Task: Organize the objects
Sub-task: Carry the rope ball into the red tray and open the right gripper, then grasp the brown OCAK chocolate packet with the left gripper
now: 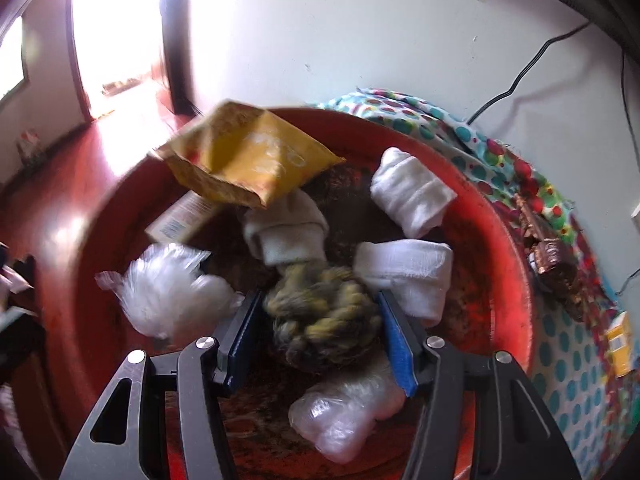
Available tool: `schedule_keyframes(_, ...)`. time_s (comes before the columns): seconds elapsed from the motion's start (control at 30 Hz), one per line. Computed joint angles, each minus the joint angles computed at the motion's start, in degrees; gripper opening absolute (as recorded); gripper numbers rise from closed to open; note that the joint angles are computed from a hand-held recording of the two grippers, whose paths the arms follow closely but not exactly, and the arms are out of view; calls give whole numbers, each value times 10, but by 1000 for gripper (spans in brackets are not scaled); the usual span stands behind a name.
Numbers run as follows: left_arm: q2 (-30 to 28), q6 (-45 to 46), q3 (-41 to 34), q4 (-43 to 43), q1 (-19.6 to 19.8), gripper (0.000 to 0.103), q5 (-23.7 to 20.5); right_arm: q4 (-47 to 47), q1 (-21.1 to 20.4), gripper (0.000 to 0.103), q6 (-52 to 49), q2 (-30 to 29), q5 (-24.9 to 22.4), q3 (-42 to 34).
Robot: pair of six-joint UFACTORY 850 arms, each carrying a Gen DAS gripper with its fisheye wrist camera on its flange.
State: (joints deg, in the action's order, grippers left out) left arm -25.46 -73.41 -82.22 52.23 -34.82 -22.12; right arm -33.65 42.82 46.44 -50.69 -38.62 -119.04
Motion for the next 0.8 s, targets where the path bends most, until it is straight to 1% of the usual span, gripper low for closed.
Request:
schedule_keyframes(0.03,-1,-1,-1,2,-1,86,-3,-1,0,82,6,8,5,7)
schedule_keyframes(0.07,-1,-2,0,3,-1,86,-1,-15,0,93,20,19,12,19)
schedule_keyframes(0.1,0,-4,0,6,-1,86,-1,-38,1,94,40,33,25,36)
schedule_keyframes(0.13,0,-12,1,15,-3,86,-3,-84,2,94,80,56,40,63)
schedule_keyframes(0.17,0,-19,0,23,-5,86,-6,-113,2,97,105,69,39,76)
schedule_keyframes(0.27,-1,-22,-1,30,-9,86,-6,-155,-9,99,154,110,34,124)
schedule_keyframes(0.3,-1,-24,-1,33,-11,86,-7,-171,-12,99,172,120,24,140)
schedule_keyframes(0.33,-1,-28,-1,41,-15,86,-7,-195,-19,99,203,139,10,172)
schedule_keyframes(0.5,-1,-29,-2,55,-32,86,-2,-234,-55,99,309,217,-14,310)
schedule_keyframes(0.53,-2,-24,-3,57,-37,86,2,-247,-64,99,341,239,-15,349)
schedule_keyframes(0.6,-5,-30,-5,74,-49,86,5,-265,-80,99,379,267,-25,395)
schedule_keyframes(0.67,-9,-39,-8,97,-63,86,8,-280,-102,99,417,299,-25,447)
schedule_keyframes(0.73,-19,-28,-18,102,-77,86,12,-286,-126,99,452,331,-23,494)
schedule_keyframes(0.8,-34,-2,-34,92,-92,86,19,-294,-142,99,476,350,-25,525)
